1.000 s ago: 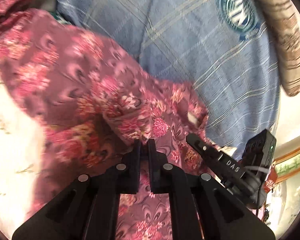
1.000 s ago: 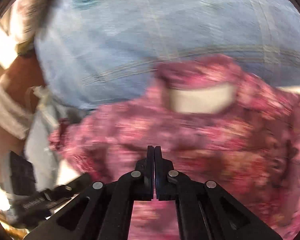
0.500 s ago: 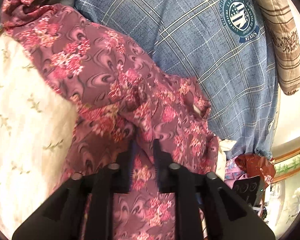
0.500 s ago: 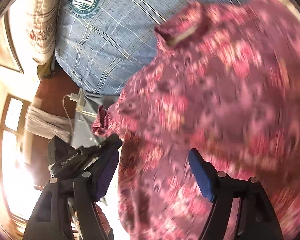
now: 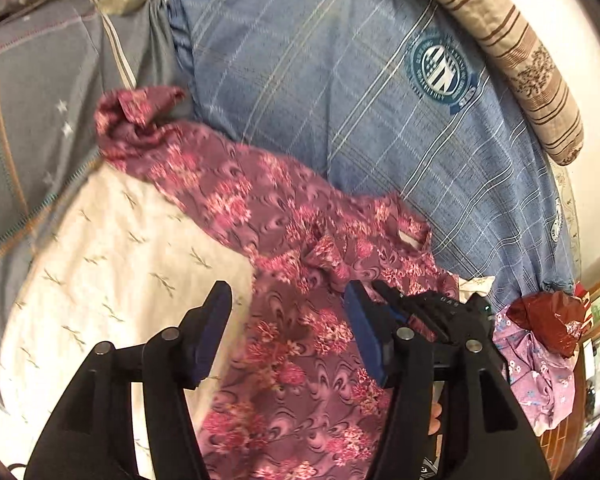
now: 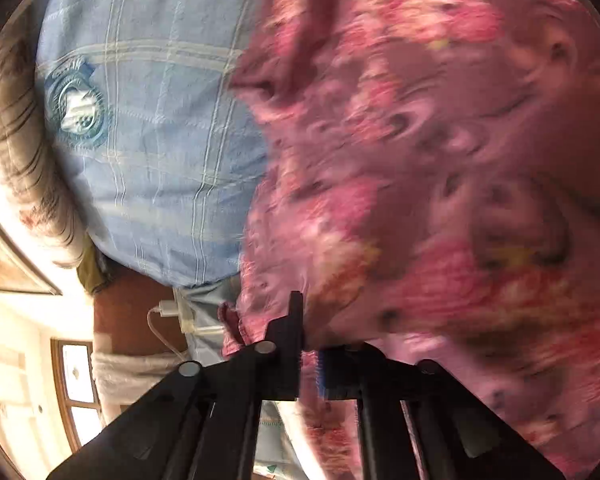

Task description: Fold small clothes

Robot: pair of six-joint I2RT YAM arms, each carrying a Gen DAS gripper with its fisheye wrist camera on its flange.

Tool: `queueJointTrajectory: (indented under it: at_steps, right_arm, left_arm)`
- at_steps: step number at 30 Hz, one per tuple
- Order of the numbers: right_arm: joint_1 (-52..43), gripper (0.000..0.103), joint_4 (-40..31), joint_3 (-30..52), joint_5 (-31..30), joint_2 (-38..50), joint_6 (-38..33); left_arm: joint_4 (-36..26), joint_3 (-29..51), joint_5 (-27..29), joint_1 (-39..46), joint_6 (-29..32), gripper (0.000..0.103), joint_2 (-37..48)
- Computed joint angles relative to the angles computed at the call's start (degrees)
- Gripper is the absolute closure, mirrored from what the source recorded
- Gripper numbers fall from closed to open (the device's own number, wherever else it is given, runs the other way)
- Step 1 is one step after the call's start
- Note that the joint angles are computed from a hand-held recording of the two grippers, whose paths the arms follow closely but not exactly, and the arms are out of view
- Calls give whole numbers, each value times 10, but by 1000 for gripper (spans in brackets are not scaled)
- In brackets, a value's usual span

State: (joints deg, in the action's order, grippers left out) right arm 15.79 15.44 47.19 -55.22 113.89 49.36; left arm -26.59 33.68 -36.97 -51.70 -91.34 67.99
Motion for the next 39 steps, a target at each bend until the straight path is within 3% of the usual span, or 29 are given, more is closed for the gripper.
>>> queueJointTrajectory:
  at_steps: [4,6,11,14,18,19,21,22,25,27,29,31,32,33,34,36,38,39]
  right_arm:
    - [61,99,90,-19,-35,-35,47]
    - [85,98,103,-15,-40,-31,49]
    - [93,92,-80,28,54,-4,-117]
    - [43,69,-207,39,23,2,-234]
    - [-78,62,-386,35,-12,-50,-478]
    - [-120,57,-412,35,-20,-60,-512]
    - [-200,41,-420,36,-34,-55,-522]
    - [-245,38,-434,49,-48,-32,-519]
    - [-306,41,-443,100,-96,55,-467]
    - [-319,41,-369,93,-126,71,-396]
    - [-300,41,-235,69,-119,65,-280]
    - [-279,50,-177,73,-93,71,-200]
    - [-271,57,-208,99,-89,76,-201]
    - [-270,90,-248,122,-95,86,-231]
    - [-277,99,-291,149,-89,89,-273]
    - [-301,99,-264,143,-57,70,-282]
    - [-354,99,-296,164,-34,78,-333]
    - [-372,99,-344,192,-41,101,-365]
  left_arm:
    - [-9,-15,-21,2,-13,41,-18]
    - [7,-24,-11,13,-6,41,-20]
    - [52,-51,25,32,-8,41,-13]
    - [82,-57,40,39,-6,41,-2]
    - [161,-41,77,62,29,35,58]
    - [193,-33,93,72,44,34,83]
    - [261,-14,132,96,76,32,141]
    - [277,-5,147,104,83,32,162]
    - [351,33,218,147,92,32,256]
    - [365,51,240,162,84,32,294]
    - [384,61,251,173,63,32,324]
    - [397,63,255,182,34,32,339]
    - [402,63,256,185,25,32,342]
    - [392,69,254,186,21,32,343]
    - [377,78,249,185,23,32,343]
    - [340,99,229,176,34,32,345]
    - [315,118,216,170,36,32,360]
    - [309,125,219,172,37,32,368]
